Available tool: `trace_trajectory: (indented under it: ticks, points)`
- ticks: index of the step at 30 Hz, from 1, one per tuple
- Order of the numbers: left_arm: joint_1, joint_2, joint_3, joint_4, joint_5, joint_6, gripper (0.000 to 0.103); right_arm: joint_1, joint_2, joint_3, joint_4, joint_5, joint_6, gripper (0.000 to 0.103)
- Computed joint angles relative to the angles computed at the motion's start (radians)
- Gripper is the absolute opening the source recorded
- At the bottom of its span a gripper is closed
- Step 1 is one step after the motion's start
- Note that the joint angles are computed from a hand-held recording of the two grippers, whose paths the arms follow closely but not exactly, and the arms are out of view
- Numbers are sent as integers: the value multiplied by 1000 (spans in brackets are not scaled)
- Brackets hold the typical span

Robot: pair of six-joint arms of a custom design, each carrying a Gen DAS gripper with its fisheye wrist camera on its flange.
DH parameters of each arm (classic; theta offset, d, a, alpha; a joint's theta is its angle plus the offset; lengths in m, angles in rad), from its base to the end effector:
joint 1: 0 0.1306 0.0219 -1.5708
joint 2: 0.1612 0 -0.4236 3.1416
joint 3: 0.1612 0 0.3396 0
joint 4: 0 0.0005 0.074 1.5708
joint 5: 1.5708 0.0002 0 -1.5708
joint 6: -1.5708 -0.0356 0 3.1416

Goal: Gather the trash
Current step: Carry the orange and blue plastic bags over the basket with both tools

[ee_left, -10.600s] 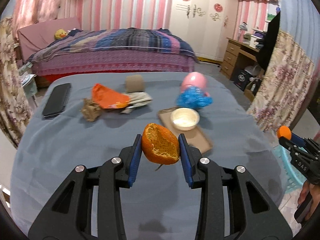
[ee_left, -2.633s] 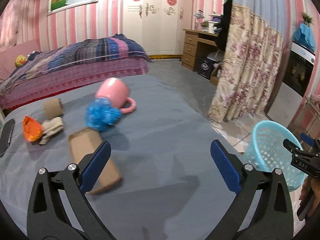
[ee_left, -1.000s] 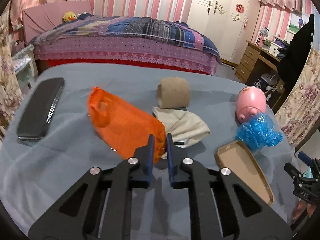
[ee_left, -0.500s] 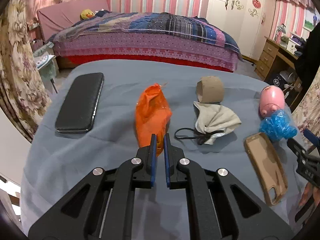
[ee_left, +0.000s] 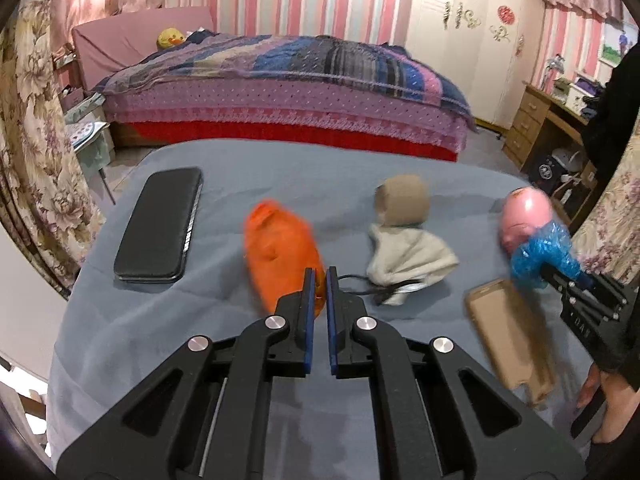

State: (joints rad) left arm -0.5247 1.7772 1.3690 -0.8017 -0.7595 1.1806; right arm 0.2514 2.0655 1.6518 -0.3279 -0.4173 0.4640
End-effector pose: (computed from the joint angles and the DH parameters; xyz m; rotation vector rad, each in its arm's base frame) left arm 0.4628 -0.2402 0.2976 -0.9105 2.1497 0.2916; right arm 0.6451 0.1801 0.2577 -0.9853 2.0366 0.3691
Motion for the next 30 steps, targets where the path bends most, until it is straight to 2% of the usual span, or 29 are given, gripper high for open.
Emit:
trace_trajectory:
  ticks: [5,7,11,14,22,25,30]
  points:
    - [-62,41,121,-40,-61,-80,3,-51,-44,-48,25,-28,-5,24]
    - [-78,53,156,-24,-60,-112,3,-83,-67,-74,33,-39,0,24]
    - [-103,89,231,8,-43,-172,3,-142,-96,-103,52,-50,14,24]
    - [-130,150,337,-11,-35,-227,3,-198,-108,-119,71,-57,13,24]
    - [-179,297,581,-17,38,-326,3,-361,-100,-82,49,-51,23,24]
    - [-197,364,692,-43,67,-360,3,-416,-93,-71,51,-44,18,24]
    - [-231,499,929,-140,91,-427,3,-501,-58,-26,27,-28,1,24]
